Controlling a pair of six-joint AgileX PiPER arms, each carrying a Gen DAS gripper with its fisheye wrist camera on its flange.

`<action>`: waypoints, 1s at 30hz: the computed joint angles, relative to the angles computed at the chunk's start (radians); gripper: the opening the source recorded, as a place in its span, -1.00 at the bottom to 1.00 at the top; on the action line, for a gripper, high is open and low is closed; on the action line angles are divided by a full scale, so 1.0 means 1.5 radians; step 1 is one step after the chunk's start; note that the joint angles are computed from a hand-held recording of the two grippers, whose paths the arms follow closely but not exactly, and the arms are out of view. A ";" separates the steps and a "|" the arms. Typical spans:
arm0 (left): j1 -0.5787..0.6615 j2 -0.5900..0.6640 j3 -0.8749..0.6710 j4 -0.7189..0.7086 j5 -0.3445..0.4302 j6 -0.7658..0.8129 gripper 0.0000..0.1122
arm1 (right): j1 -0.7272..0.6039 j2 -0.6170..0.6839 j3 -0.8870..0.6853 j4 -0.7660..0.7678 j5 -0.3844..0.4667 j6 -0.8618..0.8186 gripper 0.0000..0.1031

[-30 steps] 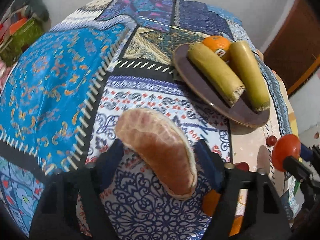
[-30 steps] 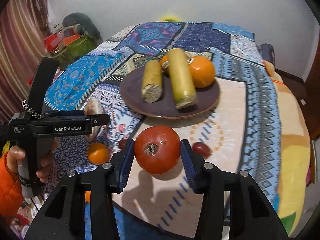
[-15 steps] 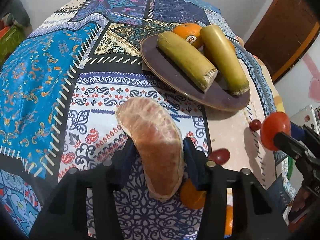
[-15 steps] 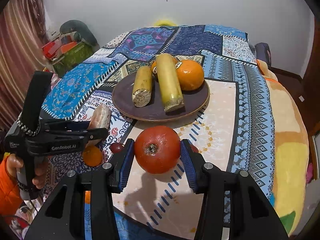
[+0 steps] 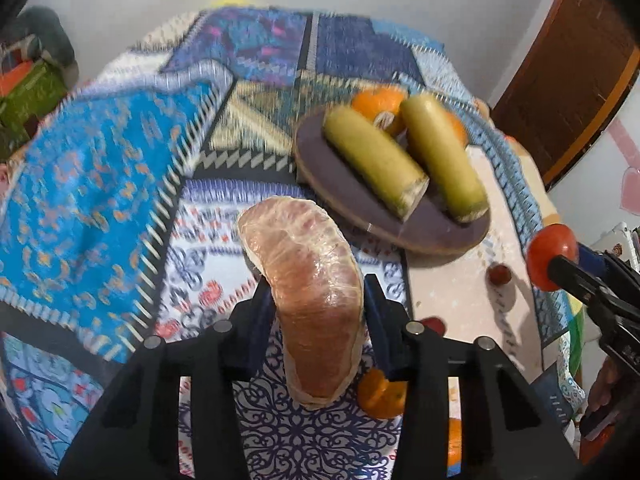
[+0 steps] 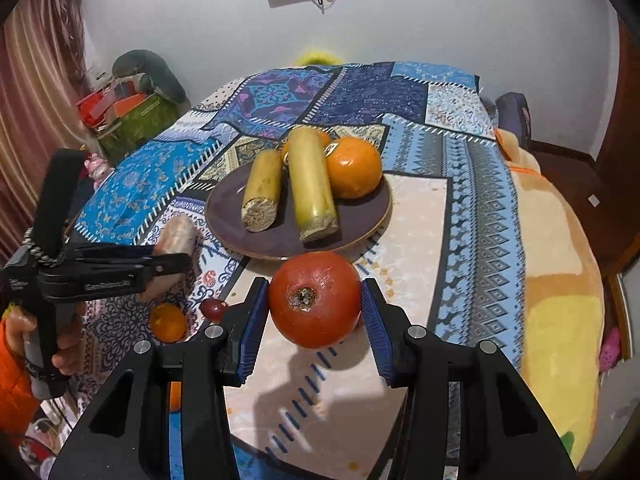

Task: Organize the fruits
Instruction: 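Carry the pomelo segment and red fruit toward the plate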

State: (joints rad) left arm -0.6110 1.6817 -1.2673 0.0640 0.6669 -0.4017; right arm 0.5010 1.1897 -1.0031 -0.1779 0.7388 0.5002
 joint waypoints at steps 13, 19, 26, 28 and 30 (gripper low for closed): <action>0.006 0.027 -0.121 -0.017 0.010 0.028 -0.24 | -0.049 0.064 -0.076 -0.025 -0.005 -0.035 -0.16; 0.009 0.077 -0.180 -0.030 0.013 0.047 -0.24 | -0.077 0.116 -0.110 0.001 -0.024 -0.076 -0.16; 0.016 0.142 -0.245 -0.051 0.020 0.073 -0.24 | -0.095 0.174 -0.129 0.017 -0.040 -0.100 -0.16; 0.018 0.161 -0.262 -0.054 0.022 0.075 -0.24 | -0.102 0.187 -0.134 0.024 -0.043 -0.105 -0.16; 0.023 0.179 -0.277 -0.063 0.024 0.082 -0.24 | -0.107 0.197 -0.136 0.027 -0.046 -0.106 -0.16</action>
State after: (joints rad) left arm -0.5758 1.9506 -1.6826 -0.0309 0.7028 -0.2791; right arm 0.3409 1.4855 -1.2070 -0.1369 0.6705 0.3416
